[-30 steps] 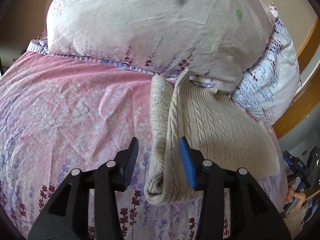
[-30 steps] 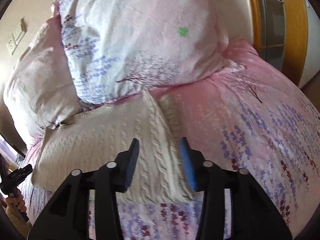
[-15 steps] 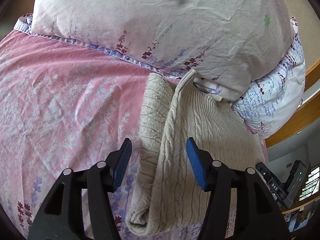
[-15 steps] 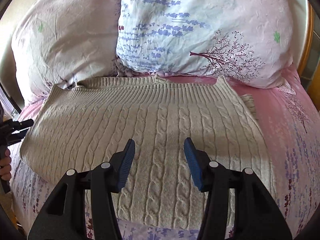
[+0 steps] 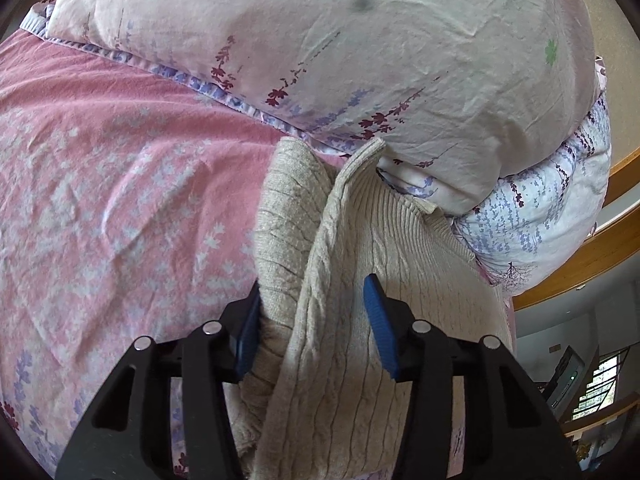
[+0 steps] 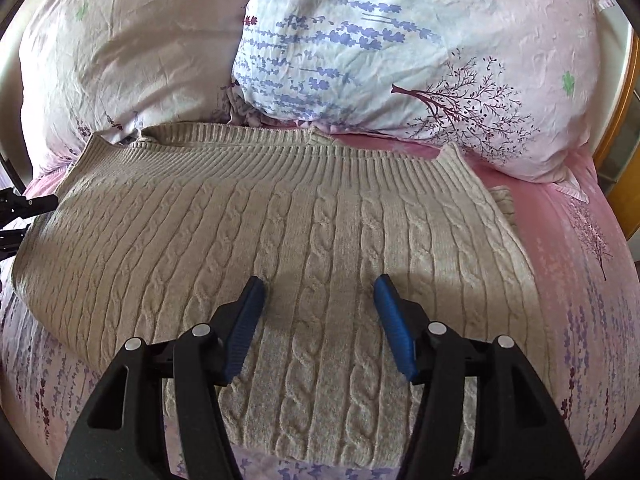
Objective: Fold small clothes
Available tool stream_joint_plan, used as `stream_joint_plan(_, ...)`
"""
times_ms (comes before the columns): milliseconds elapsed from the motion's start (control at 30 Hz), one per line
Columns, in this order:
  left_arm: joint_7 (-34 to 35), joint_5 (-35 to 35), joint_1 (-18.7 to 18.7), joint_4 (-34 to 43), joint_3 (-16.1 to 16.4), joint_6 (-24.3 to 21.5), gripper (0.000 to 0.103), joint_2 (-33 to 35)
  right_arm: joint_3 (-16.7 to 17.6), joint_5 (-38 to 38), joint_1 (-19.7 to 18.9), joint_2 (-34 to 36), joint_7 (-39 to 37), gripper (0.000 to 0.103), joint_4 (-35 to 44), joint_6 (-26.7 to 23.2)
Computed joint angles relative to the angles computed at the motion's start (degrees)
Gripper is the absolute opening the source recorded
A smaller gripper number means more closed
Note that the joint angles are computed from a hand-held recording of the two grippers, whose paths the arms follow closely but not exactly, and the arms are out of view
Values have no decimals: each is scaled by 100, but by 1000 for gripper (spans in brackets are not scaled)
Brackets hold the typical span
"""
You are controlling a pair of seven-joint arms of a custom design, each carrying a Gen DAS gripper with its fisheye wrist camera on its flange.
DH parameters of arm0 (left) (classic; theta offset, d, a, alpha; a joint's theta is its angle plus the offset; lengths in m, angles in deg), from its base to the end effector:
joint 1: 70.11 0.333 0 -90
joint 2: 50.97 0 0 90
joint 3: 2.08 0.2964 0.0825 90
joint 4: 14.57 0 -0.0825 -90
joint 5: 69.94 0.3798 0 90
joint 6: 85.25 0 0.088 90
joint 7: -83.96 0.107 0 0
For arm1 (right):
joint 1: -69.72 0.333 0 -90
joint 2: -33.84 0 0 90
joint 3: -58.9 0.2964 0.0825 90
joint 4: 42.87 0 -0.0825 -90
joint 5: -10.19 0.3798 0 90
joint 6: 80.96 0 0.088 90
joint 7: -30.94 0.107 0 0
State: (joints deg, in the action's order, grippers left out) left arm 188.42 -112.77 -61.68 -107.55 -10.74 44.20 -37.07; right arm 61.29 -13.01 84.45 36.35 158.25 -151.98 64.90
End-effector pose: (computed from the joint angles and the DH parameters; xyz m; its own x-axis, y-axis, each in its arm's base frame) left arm 0.6626 -0.0114 0.5137 -0.0284 -0.7967 0.6037 -0.8947 -0.2490 -0.3707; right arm 0.5830 0.1845 0.5224 -0.0809 -0.9966 -0.0138 -0.7817 0.0720 -0.6195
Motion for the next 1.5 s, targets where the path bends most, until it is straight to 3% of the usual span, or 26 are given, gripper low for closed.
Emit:
stream_joint_plan(233, -172, -217, 42, 92, -46, -209, 22, 106, 5, 43, -4, -30, 14, 60, -41, 49)
stream_joint_plan(500, -11, -1110, 138, -2, -110, -243, 17, -135, 7, 266, -29, -44, -175, 61, -52, 78)
stream_joint_plan(700, 160, -1605, -88, -27, -129, -242, 16, -430, 4, 665, -73, -150, -444, 64, -146, 178)
stream_joint_plan(800, 137, -1910, -249, 56, -173, -239, 15, -452, -49, 1866, -168, -434, -1082, 72, -544, 756)
stream_joint_plan(900, 150, -2093, -471, 272, -286, -206, 15, -363, -231, 4028, -107, -717, -2549, 75, -872, 1206)
stream_joint_plan(1033, 205, -2328, -806, 668, -561, -218, 15, -42, -709, 7488, 94, -992, -4925, 86, -952, 906)
stream_joint_plan(1133, 52, -2246, -1091, 1041, -784, -224, 15, 401, -901, 9061, -54, -1080, -5838, 86, -962, 343)
stream_joint_plan(1300, -692, -2043, -1216, 1454, -1088, -626, 18, 1123, -899, 9931, -462, -1069, -5880, 90, -1024, -333)
stream_joint_plan(1400, -345, -2667, -884, 1406, -1350, -1062, 19, 1233, -818, 9844, -649, -943, -5635, 90, -914, -599)
stream_joint_plan(1500, 149, -2948, -686, 1141, -1303, -1075, 41, 866, -717, 9237, -784, -867, -5190, 90, -773, -692)
